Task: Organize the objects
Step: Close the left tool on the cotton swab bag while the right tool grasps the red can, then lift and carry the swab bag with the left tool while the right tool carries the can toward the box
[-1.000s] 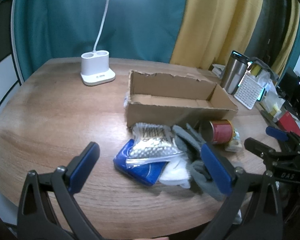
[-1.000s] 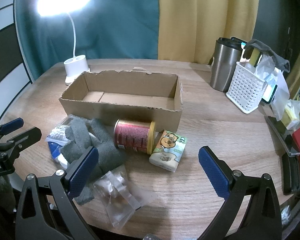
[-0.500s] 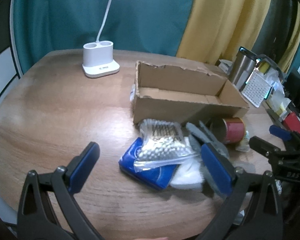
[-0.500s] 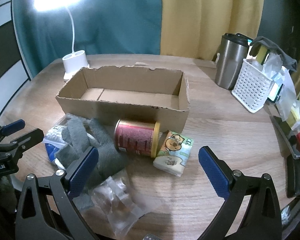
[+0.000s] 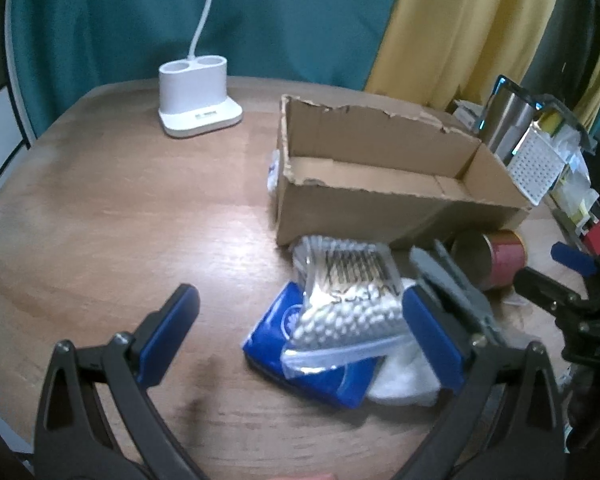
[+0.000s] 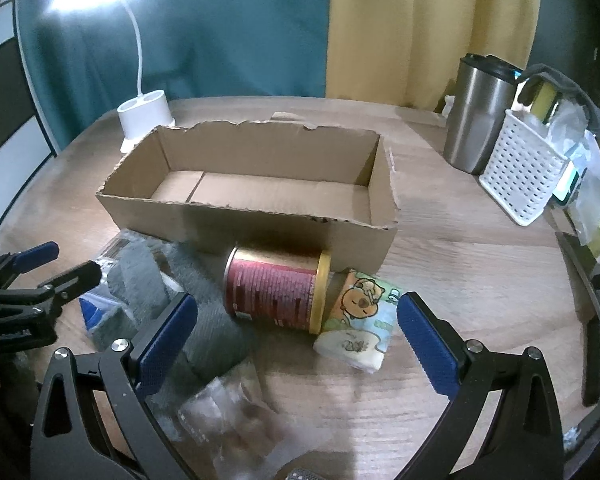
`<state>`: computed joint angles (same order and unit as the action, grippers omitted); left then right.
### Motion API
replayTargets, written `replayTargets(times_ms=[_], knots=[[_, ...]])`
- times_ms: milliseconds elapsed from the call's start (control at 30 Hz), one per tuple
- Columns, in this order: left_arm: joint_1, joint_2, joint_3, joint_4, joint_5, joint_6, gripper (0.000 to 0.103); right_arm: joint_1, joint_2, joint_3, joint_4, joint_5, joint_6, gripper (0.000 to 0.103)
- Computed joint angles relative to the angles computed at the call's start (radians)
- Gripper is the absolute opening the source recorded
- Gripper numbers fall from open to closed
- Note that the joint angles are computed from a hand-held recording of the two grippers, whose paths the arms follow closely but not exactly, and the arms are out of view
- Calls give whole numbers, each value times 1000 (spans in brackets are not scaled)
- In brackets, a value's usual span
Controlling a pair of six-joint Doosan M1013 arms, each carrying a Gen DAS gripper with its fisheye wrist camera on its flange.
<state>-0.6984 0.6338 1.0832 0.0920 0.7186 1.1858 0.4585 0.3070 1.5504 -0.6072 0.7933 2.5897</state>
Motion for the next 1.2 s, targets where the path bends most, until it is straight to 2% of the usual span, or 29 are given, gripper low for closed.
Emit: replayTargets(times_ms=[600,633,700,767,833,933,967,1200], knots=[[-4,76,-120,-34,114,74,102,-32,21,-21,105,-60,-105,102],[-4,75,-119,-35,113,76,102,-32,22,-21,109,-61,-109,101],[-5,72,-114,-36,106,81,101,-36,25,-21,124,-64,-120,88],[-1,68,-109,-78,97,120,86,-41,29,-24,159,-62,-148,84],[0,68,-109,-113,96,152,77,-42,30,-23,170,-65,-157,83],[0,68,-110,-147,99,188,61,-42,28,-20,176,-75,-166,73],[-1,66,-107,-148,94,191,59,-41,28,-20,173,-72,-165,69],[-2,50,-89,-177,73,215,54,-36,14,-3,158,-88,-150,68]])
